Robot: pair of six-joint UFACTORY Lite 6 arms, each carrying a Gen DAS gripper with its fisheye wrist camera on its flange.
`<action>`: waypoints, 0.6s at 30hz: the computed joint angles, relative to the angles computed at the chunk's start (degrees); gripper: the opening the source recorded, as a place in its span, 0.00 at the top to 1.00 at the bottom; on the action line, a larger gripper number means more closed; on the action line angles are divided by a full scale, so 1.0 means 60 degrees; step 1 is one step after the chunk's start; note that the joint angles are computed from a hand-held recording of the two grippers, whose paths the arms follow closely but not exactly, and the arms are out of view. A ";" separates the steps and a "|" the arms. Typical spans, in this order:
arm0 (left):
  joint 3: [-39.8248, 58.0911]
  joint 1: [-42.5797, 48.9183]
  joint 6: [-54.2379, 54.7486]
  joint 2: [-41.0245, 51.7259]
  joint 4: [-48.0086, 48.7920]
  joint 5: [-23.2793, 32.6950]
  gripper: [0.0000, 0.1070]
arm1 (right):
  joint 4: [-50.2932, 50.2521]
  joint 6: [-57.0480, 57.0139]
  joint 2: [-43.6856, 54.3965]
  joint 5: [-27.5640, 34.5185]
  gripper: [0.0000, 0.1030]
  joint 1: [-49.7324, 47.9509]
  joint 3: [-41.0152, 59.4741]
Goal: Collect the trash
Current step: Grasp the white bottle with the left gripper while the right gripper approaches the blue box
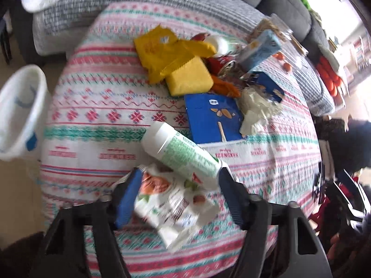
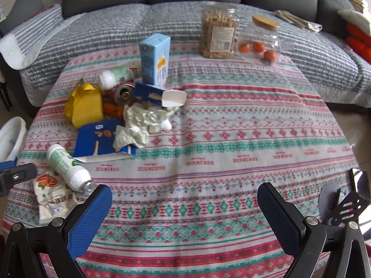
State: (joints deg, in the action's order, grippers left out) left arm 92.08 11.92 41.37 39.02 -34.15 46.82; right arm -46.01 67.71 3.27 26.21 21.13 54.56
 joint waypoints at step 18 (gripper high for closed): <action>0.1943 -0.0582 -0.1299 0.1523 -0.0323 0.0585 0.60 | 0.5207 -0.4957 0.1334 -0.1052 0.00 -0.2406 0.0797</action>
